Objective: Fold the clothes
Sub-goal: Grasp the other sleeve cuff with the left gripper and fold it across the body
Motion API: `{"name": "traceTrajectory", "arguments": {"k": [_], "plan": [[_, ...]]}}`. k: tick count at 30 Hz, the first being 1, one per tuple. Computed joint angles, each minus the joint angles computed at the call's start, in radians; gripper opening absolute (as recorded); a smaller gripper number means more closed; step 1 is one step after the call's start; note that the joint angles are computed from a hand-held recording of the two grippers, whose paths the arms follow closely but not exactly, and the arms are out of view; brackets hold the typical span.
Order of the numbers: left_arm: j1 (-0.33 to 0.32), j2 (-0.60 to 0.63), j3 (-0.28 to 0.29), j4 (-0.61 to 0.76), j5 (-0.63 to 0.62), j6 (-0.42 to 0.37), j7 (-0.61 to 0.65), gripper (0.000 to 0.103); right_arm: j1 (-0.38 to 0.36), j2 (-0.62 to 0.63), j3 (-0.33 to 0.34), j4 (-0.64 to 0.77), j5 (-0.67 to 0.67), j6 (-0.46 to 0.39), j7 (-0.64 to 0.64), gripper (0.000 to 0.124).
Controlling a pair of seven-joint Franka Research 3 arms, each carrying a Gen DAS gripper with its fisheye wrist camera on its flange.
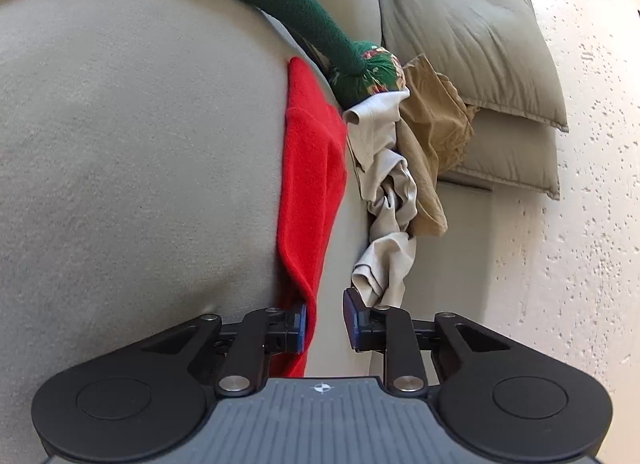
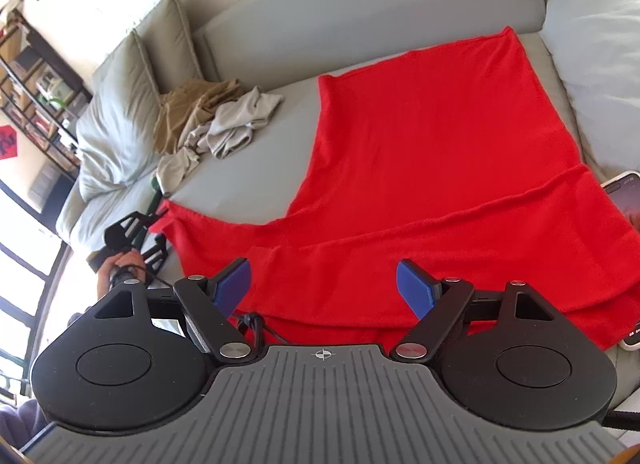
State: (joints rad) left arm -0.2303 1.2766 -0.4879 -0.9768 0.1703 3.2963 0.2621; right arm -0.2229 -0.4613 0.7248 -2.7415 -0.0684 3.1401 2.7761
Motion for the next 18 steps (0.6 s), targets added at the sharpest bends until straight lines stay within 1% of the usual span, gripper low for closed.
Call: {"name": "traceTrajectory", "arguments": {"k": [1,2,3,5,6,7,10,13,16,17,18], "plan": [[-0.017,-0.018,0.042,-0.018,-0.021,0.012,-0.019,0.018,0.006,0.0,-0.005,-0.003,0.002,0.0,0.0,0.083],[-0.05,-0.05,0.119,-0.043,-0.05,0.011,-0.045,0.008,0.013,0.0,-0.009,-0.006,0.004,0.0,0.0,0.083],[-0.086,-0.086,0.198,-0.08,-0.071,0.016,-0.064,0.004,0.019,-0.003,-0.013,-0.01,0.007,-0.005,0.001,0.083],[-0.153,-0.16,0.334,-0.174,-0.091,0.047,-0.08,0.001,0.035,-0.009,-0.025,-0.021,0.013,-0.007,0.006,0.083],[-0.181,-0.193,0.385,-0.216,-0.092,0.059,-0.074,0.0,0.043,-0.013,-0.033,-0.027,0.017,-0.006,0.008,0.083],[-0.201,-0.214,0.421,-0.242,-0.084,0.07,-0.059,0.0,0.052,-0.017,-0.04,-0.033,0.022,-0.004,0.011,0.083],[-0.235,-0.281,0.48,-0.321,-0.069,0.106,-0.007,0.0,0.066,-0.039,-0.049,-0.06,0.043,0.028,0.016,0.083],[-0.248,-0.339,0.494,-0.367,-0.048,0.157,0.069,0.0,0.078,-0.068,-0.044,-0.09,0.081,0.063,0.015,0.083],[-0.281,-0.387,0.509,-0.368,-0.027,0.169,0.161,0.0,0.097,-0.104,-0.039,-0.126,0.132,0.095,0.008,0.083],[-0.298,-0.399,0.515,-0.364,-0.024,0.17,0.191,0.0,0.105,-0.124,-0.037,-0.143,0.152,0.103,0.007,0.083],[-0.329,-0.408,0.537,-0.353,-0.03,0.163,0.225,0.0,0.112,-0.148,-0.033,-0.162,0.172,0.108,0.009,0.083]]}}
